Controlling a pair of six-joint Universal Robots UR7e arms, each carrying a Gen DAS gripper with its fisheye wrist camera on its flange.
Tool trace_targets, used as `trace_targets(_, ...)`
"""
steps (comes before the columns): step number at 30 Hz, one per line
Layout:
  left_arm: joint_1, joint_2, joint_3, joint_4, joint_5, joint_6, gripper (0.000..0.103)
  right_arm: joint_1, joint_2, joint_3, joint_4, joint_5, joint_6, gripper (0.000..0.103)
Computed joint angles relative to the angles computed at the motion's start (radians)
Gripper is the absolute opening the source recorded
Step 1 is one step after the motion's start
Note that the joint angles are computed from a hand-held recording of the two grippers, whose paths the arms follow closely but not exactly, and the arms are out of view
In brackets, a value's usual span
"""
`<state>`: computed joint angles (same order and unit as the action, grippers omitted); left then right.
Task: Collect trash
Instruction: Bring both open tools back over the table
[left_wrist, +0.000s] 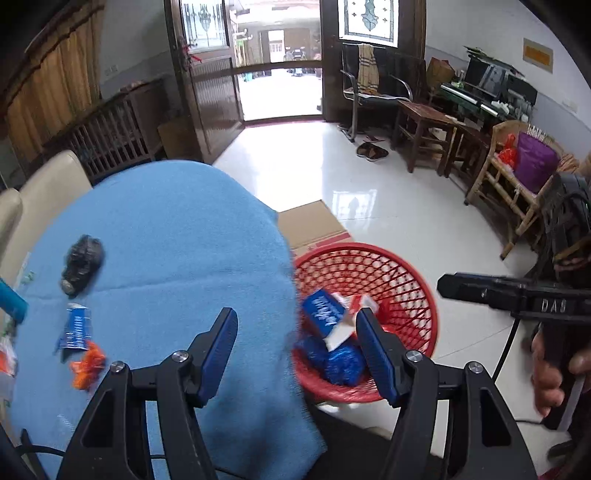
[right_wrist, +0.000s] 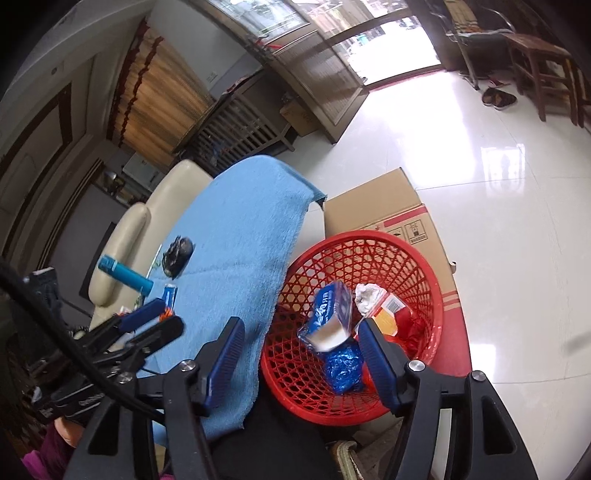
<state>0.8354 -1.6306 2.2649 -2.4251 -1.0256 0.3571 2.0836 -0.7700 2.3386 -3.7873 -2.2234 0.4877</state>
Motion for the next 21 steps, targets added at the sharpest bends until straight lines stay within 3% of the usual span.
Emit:
trace_targets(7,0.079,-0.137,-0.022,0.037,0.098,0.005,0.068,0.034,0.003,-0.073,0.136,-0.014,-0.031,0.068)
trace_targets(14,0.269,-0.208,-0.117,0.031,0.189,-0.054,0.068,0.076,0.041,-0.218,0.3,0.032,-0.087,0.068)
trace_targets(21,0.431,-0.21,-0.191,0.024,0.142,-0.12,0.068,0.088,0.152,-0.46,0.475,0.136,-0.165,0.068)
